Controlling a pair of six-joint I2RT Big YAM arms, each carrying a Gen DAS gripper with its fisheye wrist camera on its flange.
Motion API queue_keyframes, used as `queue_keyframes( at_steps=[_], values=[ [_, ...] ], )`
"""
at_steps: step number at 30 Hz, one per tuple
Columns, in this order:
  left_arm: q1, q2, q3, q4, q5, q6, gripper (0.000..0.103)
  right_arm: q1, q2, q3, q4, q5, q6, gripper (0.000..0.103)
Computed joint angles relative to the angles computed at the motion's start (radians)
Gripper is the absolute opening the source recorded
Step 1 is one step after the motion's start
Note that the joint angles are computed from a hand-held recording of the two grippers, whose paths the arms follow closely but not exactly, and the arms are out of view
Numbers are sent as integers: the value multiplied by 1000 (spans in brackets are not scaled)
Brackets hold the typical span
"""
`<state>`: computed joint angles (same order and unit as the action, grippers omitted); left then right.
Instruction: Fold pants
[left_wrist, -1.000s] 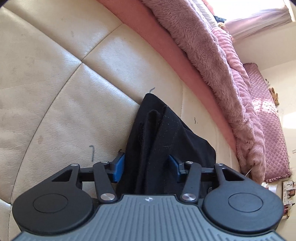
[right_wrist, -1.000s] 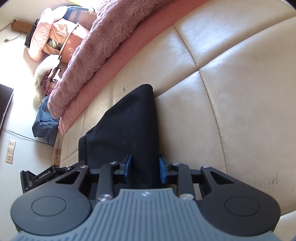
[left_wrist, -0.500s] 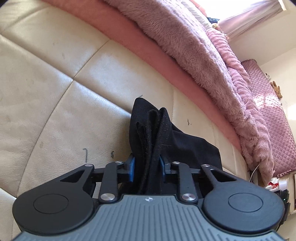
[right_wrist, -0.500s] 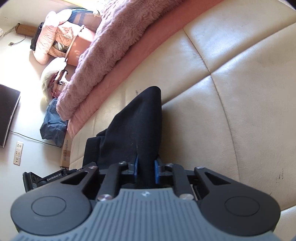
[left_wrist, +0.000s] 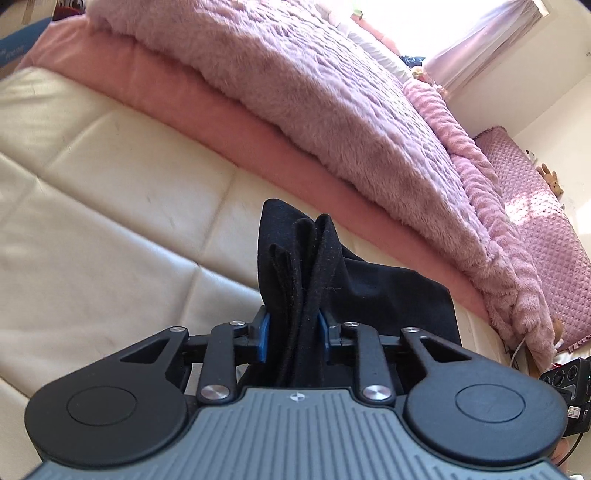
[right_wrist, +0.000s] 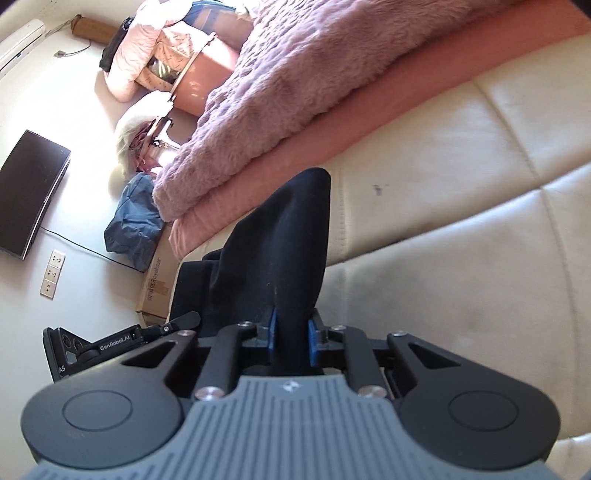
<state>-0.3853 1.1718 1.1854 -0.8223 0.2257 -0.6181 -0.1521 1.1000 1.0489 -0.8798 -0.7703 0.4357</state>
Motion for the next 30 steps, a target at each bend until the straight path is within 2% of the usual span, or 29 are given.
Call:
queue_keyframes(
  at_steps=[4, 10, 20, 23, 25, 27, 30],
  values=[
    [61, 27, 39, -23, 18, 74, 28, 76, 51, 30, 60, 20, 54, 12],
    [132, 92, 69, -17, 73, 136, 28, 138, 148, 76, 126, 48, 108, 11],
    [188, 191, 24, 77, 141, 179, 29, 161, 303, 122, 162, 99, 101, 12],
    [201, 195, -3, 105, 152, 214, 33, 161, 325, 118, 163, 116, 82, 12],
    [214, 188, -24, 133, 176, 232, 37, 161, 329, 101, 193, 121, 94, 12],
    [224, 189, -19, 118, 185, 255, 41, 163, 329, 97, 201, 124, 105, 12],
    [218, 181, 12, 51, 147, 298, 44, 186, 319, 130, 144, 189, 39, 18]
  ],
)
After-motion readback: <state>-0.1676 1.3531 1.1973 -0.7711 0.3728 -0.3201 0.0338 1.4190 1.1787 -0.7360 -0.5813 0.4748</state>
